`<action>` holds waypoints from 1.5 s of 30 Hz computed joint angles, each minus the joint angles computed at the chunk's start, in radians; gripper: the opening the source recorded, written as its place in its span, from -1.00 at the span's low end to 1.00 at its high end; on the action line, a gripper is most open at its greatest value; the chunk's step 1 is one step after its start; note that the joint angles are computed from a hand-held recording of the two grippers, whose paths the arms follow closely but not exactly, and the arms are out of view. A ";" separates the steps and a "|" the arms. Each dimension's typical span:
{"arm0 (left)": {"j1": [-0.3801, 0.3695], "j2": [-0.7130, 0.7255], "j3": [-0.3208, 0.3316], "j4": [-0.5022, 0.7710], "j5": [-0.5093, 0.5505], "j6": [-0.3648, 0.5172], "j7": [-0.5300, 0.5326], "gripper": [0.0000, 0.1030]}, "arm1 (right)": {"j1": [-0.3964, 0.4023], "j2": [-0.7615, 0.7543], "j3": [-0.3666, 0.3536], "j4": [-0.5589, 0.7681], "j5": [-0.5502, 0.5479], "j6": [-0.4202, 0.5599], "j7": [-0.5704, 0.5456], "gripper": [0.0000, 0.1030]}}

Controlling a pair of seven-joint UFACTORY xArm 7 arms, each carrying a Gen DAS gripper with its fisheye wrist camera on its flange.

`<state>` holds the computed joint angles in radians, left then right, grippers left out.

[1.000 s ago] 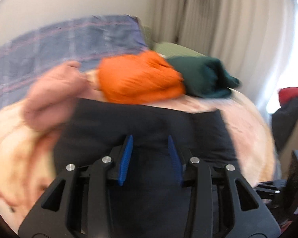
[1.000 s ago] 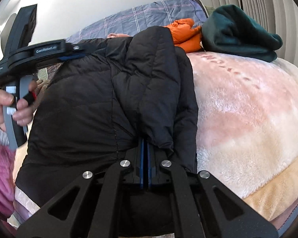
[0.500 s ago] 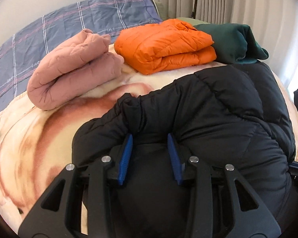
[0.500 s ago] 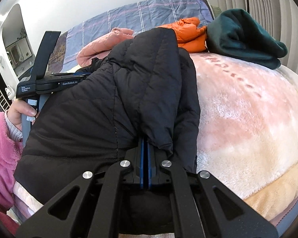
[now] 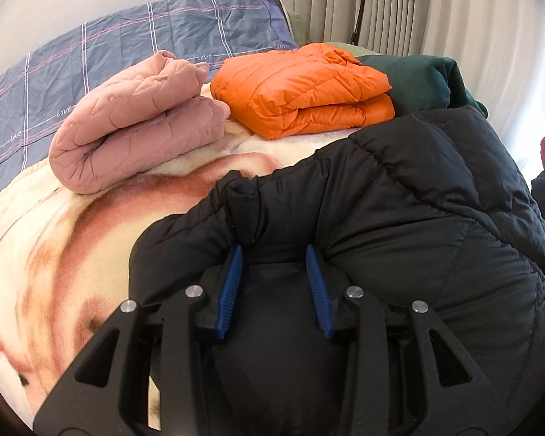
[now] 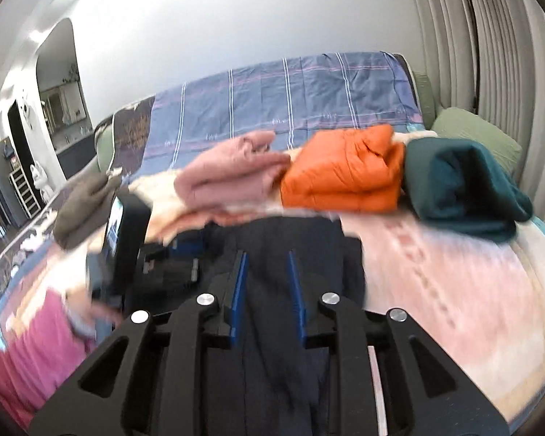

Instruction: Fold large clothes

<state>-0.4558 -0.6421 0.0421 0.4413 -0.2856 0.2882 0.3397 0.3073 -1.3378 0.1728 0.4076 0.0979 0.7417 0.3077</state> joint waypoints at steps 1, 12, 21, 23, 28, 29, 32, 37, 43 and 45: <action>-0.002 -0.002 0.002 -0.002 -0.002 -0.002 0.000 -0.27 | 0.002 0.072 -0.014 0.008 0.015 -0.054 -0.002 -0.56; -0.270 -0.041 0.332 0.016 -0.268 0.016 0.206 -0.25 | -0.111 0.422 -0.026 -0.053 -0.100 -0.205 0.034 -0.56; -0.260 -0.011 0.325 0.025 -0.408 0.025 0.346 -0.23 | -0.116 0.443 -0.014 -0.088 -0.140 -0.288 0.060 -0.56; -0.248 -0.002 0.317 0.031 -0.436 0.035 0.366 -0.23 | -0.109 0.454 -0.027 -0.091 -0.132 -0.302 0.054 -0.56; -0.186 -0.001 0.254 0.026 -0.486 0.040 0.393 -0.23 | -0.119 0.457 -0.009 -0.090 -0.141 -0.308 0.062 -0.56; -0.166 -0.008 0.235 0.021 -0.487 0.040 0.388 -0.23 | -0.118 0.455 -0.008 -0.091 -0.142 -0.308 0.062 -0.56; -0.064 -0.066 0.154 0.005 -0.443 0.077 0.297 -0.24 | -0.120 0.450 -0.004 -0.094 -0.147 -0.308 0.064 -0.56; -0.022 -0.197 0.127 -0.004 -0.368 0.106 0.248 -0.25 | -0.122 0.442 0.002 -0.098 -0.155 -0.309 0.073 -0.54; -0.011 -0.009 0.023 0.119 -0.228 0.079 0.175 -0.16 | -0.118 0.437 -0.003 -0.100 -0.156 -0.311 0.074 -0.53; 0.112 0.110 -0.089 0.159 -0.096 0.054 0.052 -0.16 | -0.118 0.436 -0.004 -0.101 -0.154 -0.311 0.076 -0.53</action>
